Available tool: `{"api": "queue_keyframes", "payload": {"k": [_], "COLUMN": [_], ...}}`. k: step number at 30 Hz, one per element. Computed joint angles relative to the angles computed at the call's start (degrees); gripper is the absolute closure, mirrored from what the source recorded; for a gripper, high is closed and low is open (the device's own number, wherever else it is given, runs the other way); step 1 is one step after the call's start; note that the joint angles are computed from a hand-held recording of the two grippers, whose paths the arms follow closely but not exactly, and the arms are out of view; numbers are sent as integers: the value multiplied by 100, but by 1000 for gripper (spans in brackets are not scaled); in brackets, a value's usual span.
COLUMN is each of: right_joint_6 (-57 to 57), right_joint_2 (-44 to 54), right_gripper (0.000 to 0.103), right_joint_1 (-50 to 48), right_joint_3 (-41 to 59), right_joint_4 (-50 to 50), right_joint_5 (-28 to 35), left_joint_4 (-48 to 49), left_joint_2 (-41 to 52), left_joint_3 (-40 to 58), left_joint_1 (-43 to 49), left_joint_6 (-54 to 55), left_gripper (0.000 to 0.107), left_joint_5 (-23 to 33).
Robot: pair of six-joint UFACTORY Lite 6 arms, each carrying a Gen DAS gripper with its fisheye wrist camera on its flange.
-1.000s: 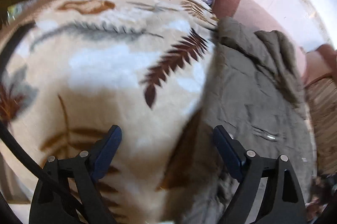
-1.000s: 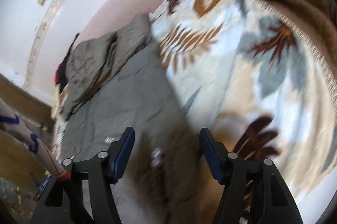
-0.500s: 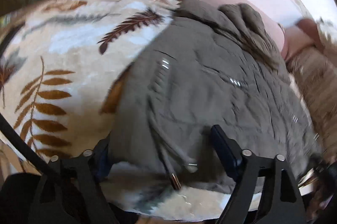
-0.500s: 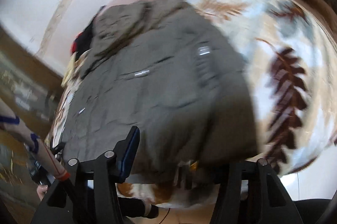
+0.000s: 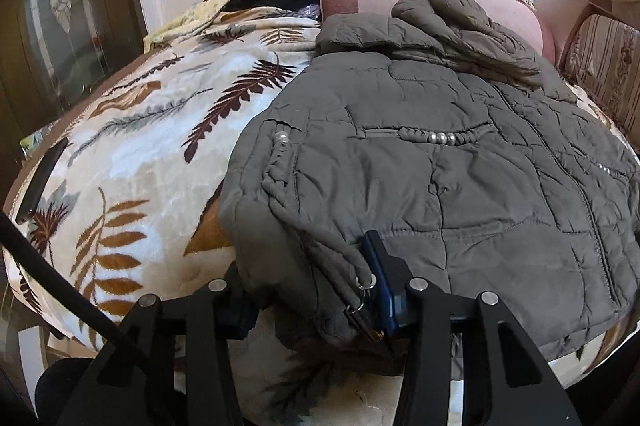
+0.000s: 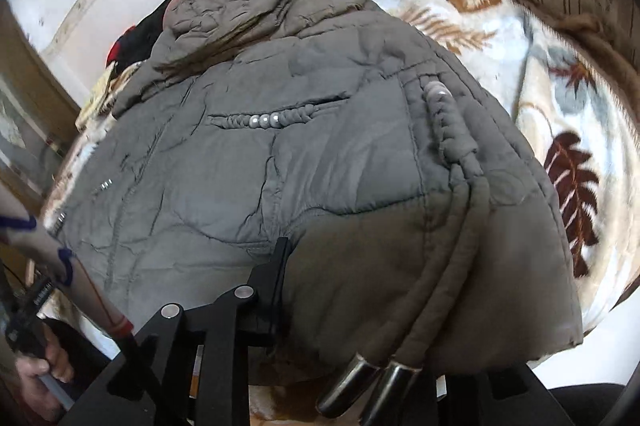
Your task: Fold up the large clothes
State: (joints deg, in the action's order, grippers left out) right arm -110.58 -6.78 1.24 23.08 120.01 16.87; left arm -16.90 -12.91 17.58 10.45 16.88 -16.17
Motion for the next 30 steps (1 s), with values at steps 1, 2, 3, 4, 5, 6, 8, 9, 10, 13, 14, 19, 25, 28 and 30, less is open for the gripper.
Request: {"api": "queue_keyframes", "payload": {"k": [1,2,3,4,5,6,8,9,10,13,14,19,25,28,30], "right_joint_6": [-295,-413,-347,-202,-88,-90,-164,-146,-80,483,669,1226,-148,-819,-1007], "right_joint_2": [-1,4,44,46,61,73,33,35,40,171,176,198,-709,-1192,-1374], "right_gripper": [73,73,73,73,73,73,73,73,72,69,68,65,87,88,88], "right_joint_1": [70,66,-14,-76,-155,-185,-135,-138,-161,-298,-312,-331,133,277,322], "right_joint_3": [-15,-23,-10,-4,1,-1,-20,-22,-27,99,130,212,-224,-412,-463], "right_joint_4": [311,382,249,76,-81,-98,-16,-6,-47,-606,-788,-1289,33,745,934], "right_joint_5": [-29,-19,56,115,192,227,177,194,232,306,292,281,-94,-243,-328], "left_joint_4": [-99,-276,-432,-638,-866,-1063,-1186,-1251,-1358,-1660,-1649,-1185,-1776,-1329,-1120], "left_joint_2": [23,58,90,109,124,148,158,179,206,262,269,339,-44,-277,-504], "left_joint_3": [-22,-21,-24,-33,-37,-29,-49,-52,-54,-62,-53,93,-191,-228,-300], "left_joint_1": [-39,-90,-134,-202,-274,-331,-377,-407,-443,-511,-479,-176,-696,-494,-404], "left_joint_6": [80,232,352,501,674,837,936,995,1101,1372,1364,945,1671,1333,1190], "left_gripper": [61,61,60,59,58,57,56,55,54,46,43,37,79,84,86], "left_joint_5": [-83,-140,-206,-268,-319,-370,-444,-490,-552,-711,-699,-419,-796,-528,-411]}}
